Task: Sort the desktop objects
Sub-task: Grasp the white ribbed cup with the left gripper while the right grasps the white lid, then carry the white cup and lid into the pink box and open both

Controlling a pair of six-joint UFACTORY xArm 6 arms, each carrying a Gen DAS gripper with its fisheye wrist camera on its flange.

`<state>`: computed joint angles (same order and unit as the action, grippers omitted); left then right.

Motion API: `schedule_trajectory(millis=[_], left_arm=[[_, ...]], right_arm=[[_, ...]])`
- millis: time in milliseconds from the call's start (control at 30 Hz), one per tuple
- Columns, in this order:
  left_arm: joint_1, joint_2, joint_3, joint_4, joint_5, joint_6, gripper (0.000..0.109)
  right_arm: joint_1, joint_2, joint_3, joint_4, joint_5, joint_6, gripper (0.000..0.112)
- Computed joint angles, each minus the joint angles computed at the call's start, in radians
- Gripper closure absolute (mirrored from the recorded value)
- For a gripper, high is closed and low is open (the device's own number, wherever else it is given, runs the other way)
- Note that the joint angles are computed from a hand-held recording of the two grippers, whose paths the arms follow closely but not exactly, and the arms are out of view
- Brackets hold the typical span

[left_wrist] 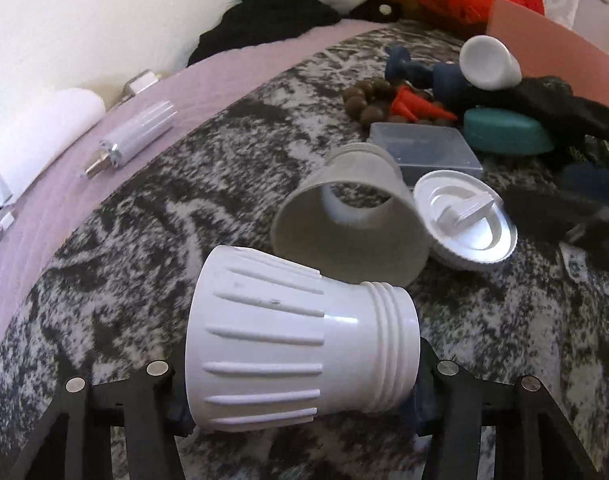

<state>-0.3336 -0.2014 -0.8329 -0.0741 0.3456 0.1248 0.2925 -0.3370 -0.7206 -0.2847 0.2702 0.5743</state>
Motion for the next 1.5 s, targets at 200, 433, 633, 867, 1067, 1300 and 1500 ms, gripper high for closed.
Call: schedule_trajectory(millis=[200,433,633,867,1067,1300,1500], left_arm=[[0.002,-0.001,0.035,-0.076,-0.068,0.083,0.046],[0.004,0.010,0.026,-0.161,-0.071,0.155,0.046],[-0.002,-0.008,-0.003,-0.053,0.006,0.067,0.046],[-0.086,-0.094,-0.032,0.031,0.023,0.035,0.046],[-0.208,-0.071,-0.129,0.132,-0.024,-0.066,0.046],[-0.347,0.044,-0.317,0.214,-0.084,-0.154,0.046],[-0.438,0.265,-0.611,0.157,-0.106,-0.098,0.046]], right_arm=[[0.051,0.131,-0.080,0.115,-0.006,-0.125,0.016],[0.063,0.198,-0.152,0.056,0.053,-0.083,0.046],[0.033,0.076,-0.038,0.142,-0.020,-0.077,0.046],[-0.078,-0.215,0.110,-0.077,-0.042,0.187,0.046],[-0.246,-0.487,0.186,-0.252,0.009,0.368,0.046],[-0.434,-0.679,0.228,-0.234,0.106,0.325,0.046],[-0.628,-0.716,0.226,-0.034,0.059,0.158,0.046]])
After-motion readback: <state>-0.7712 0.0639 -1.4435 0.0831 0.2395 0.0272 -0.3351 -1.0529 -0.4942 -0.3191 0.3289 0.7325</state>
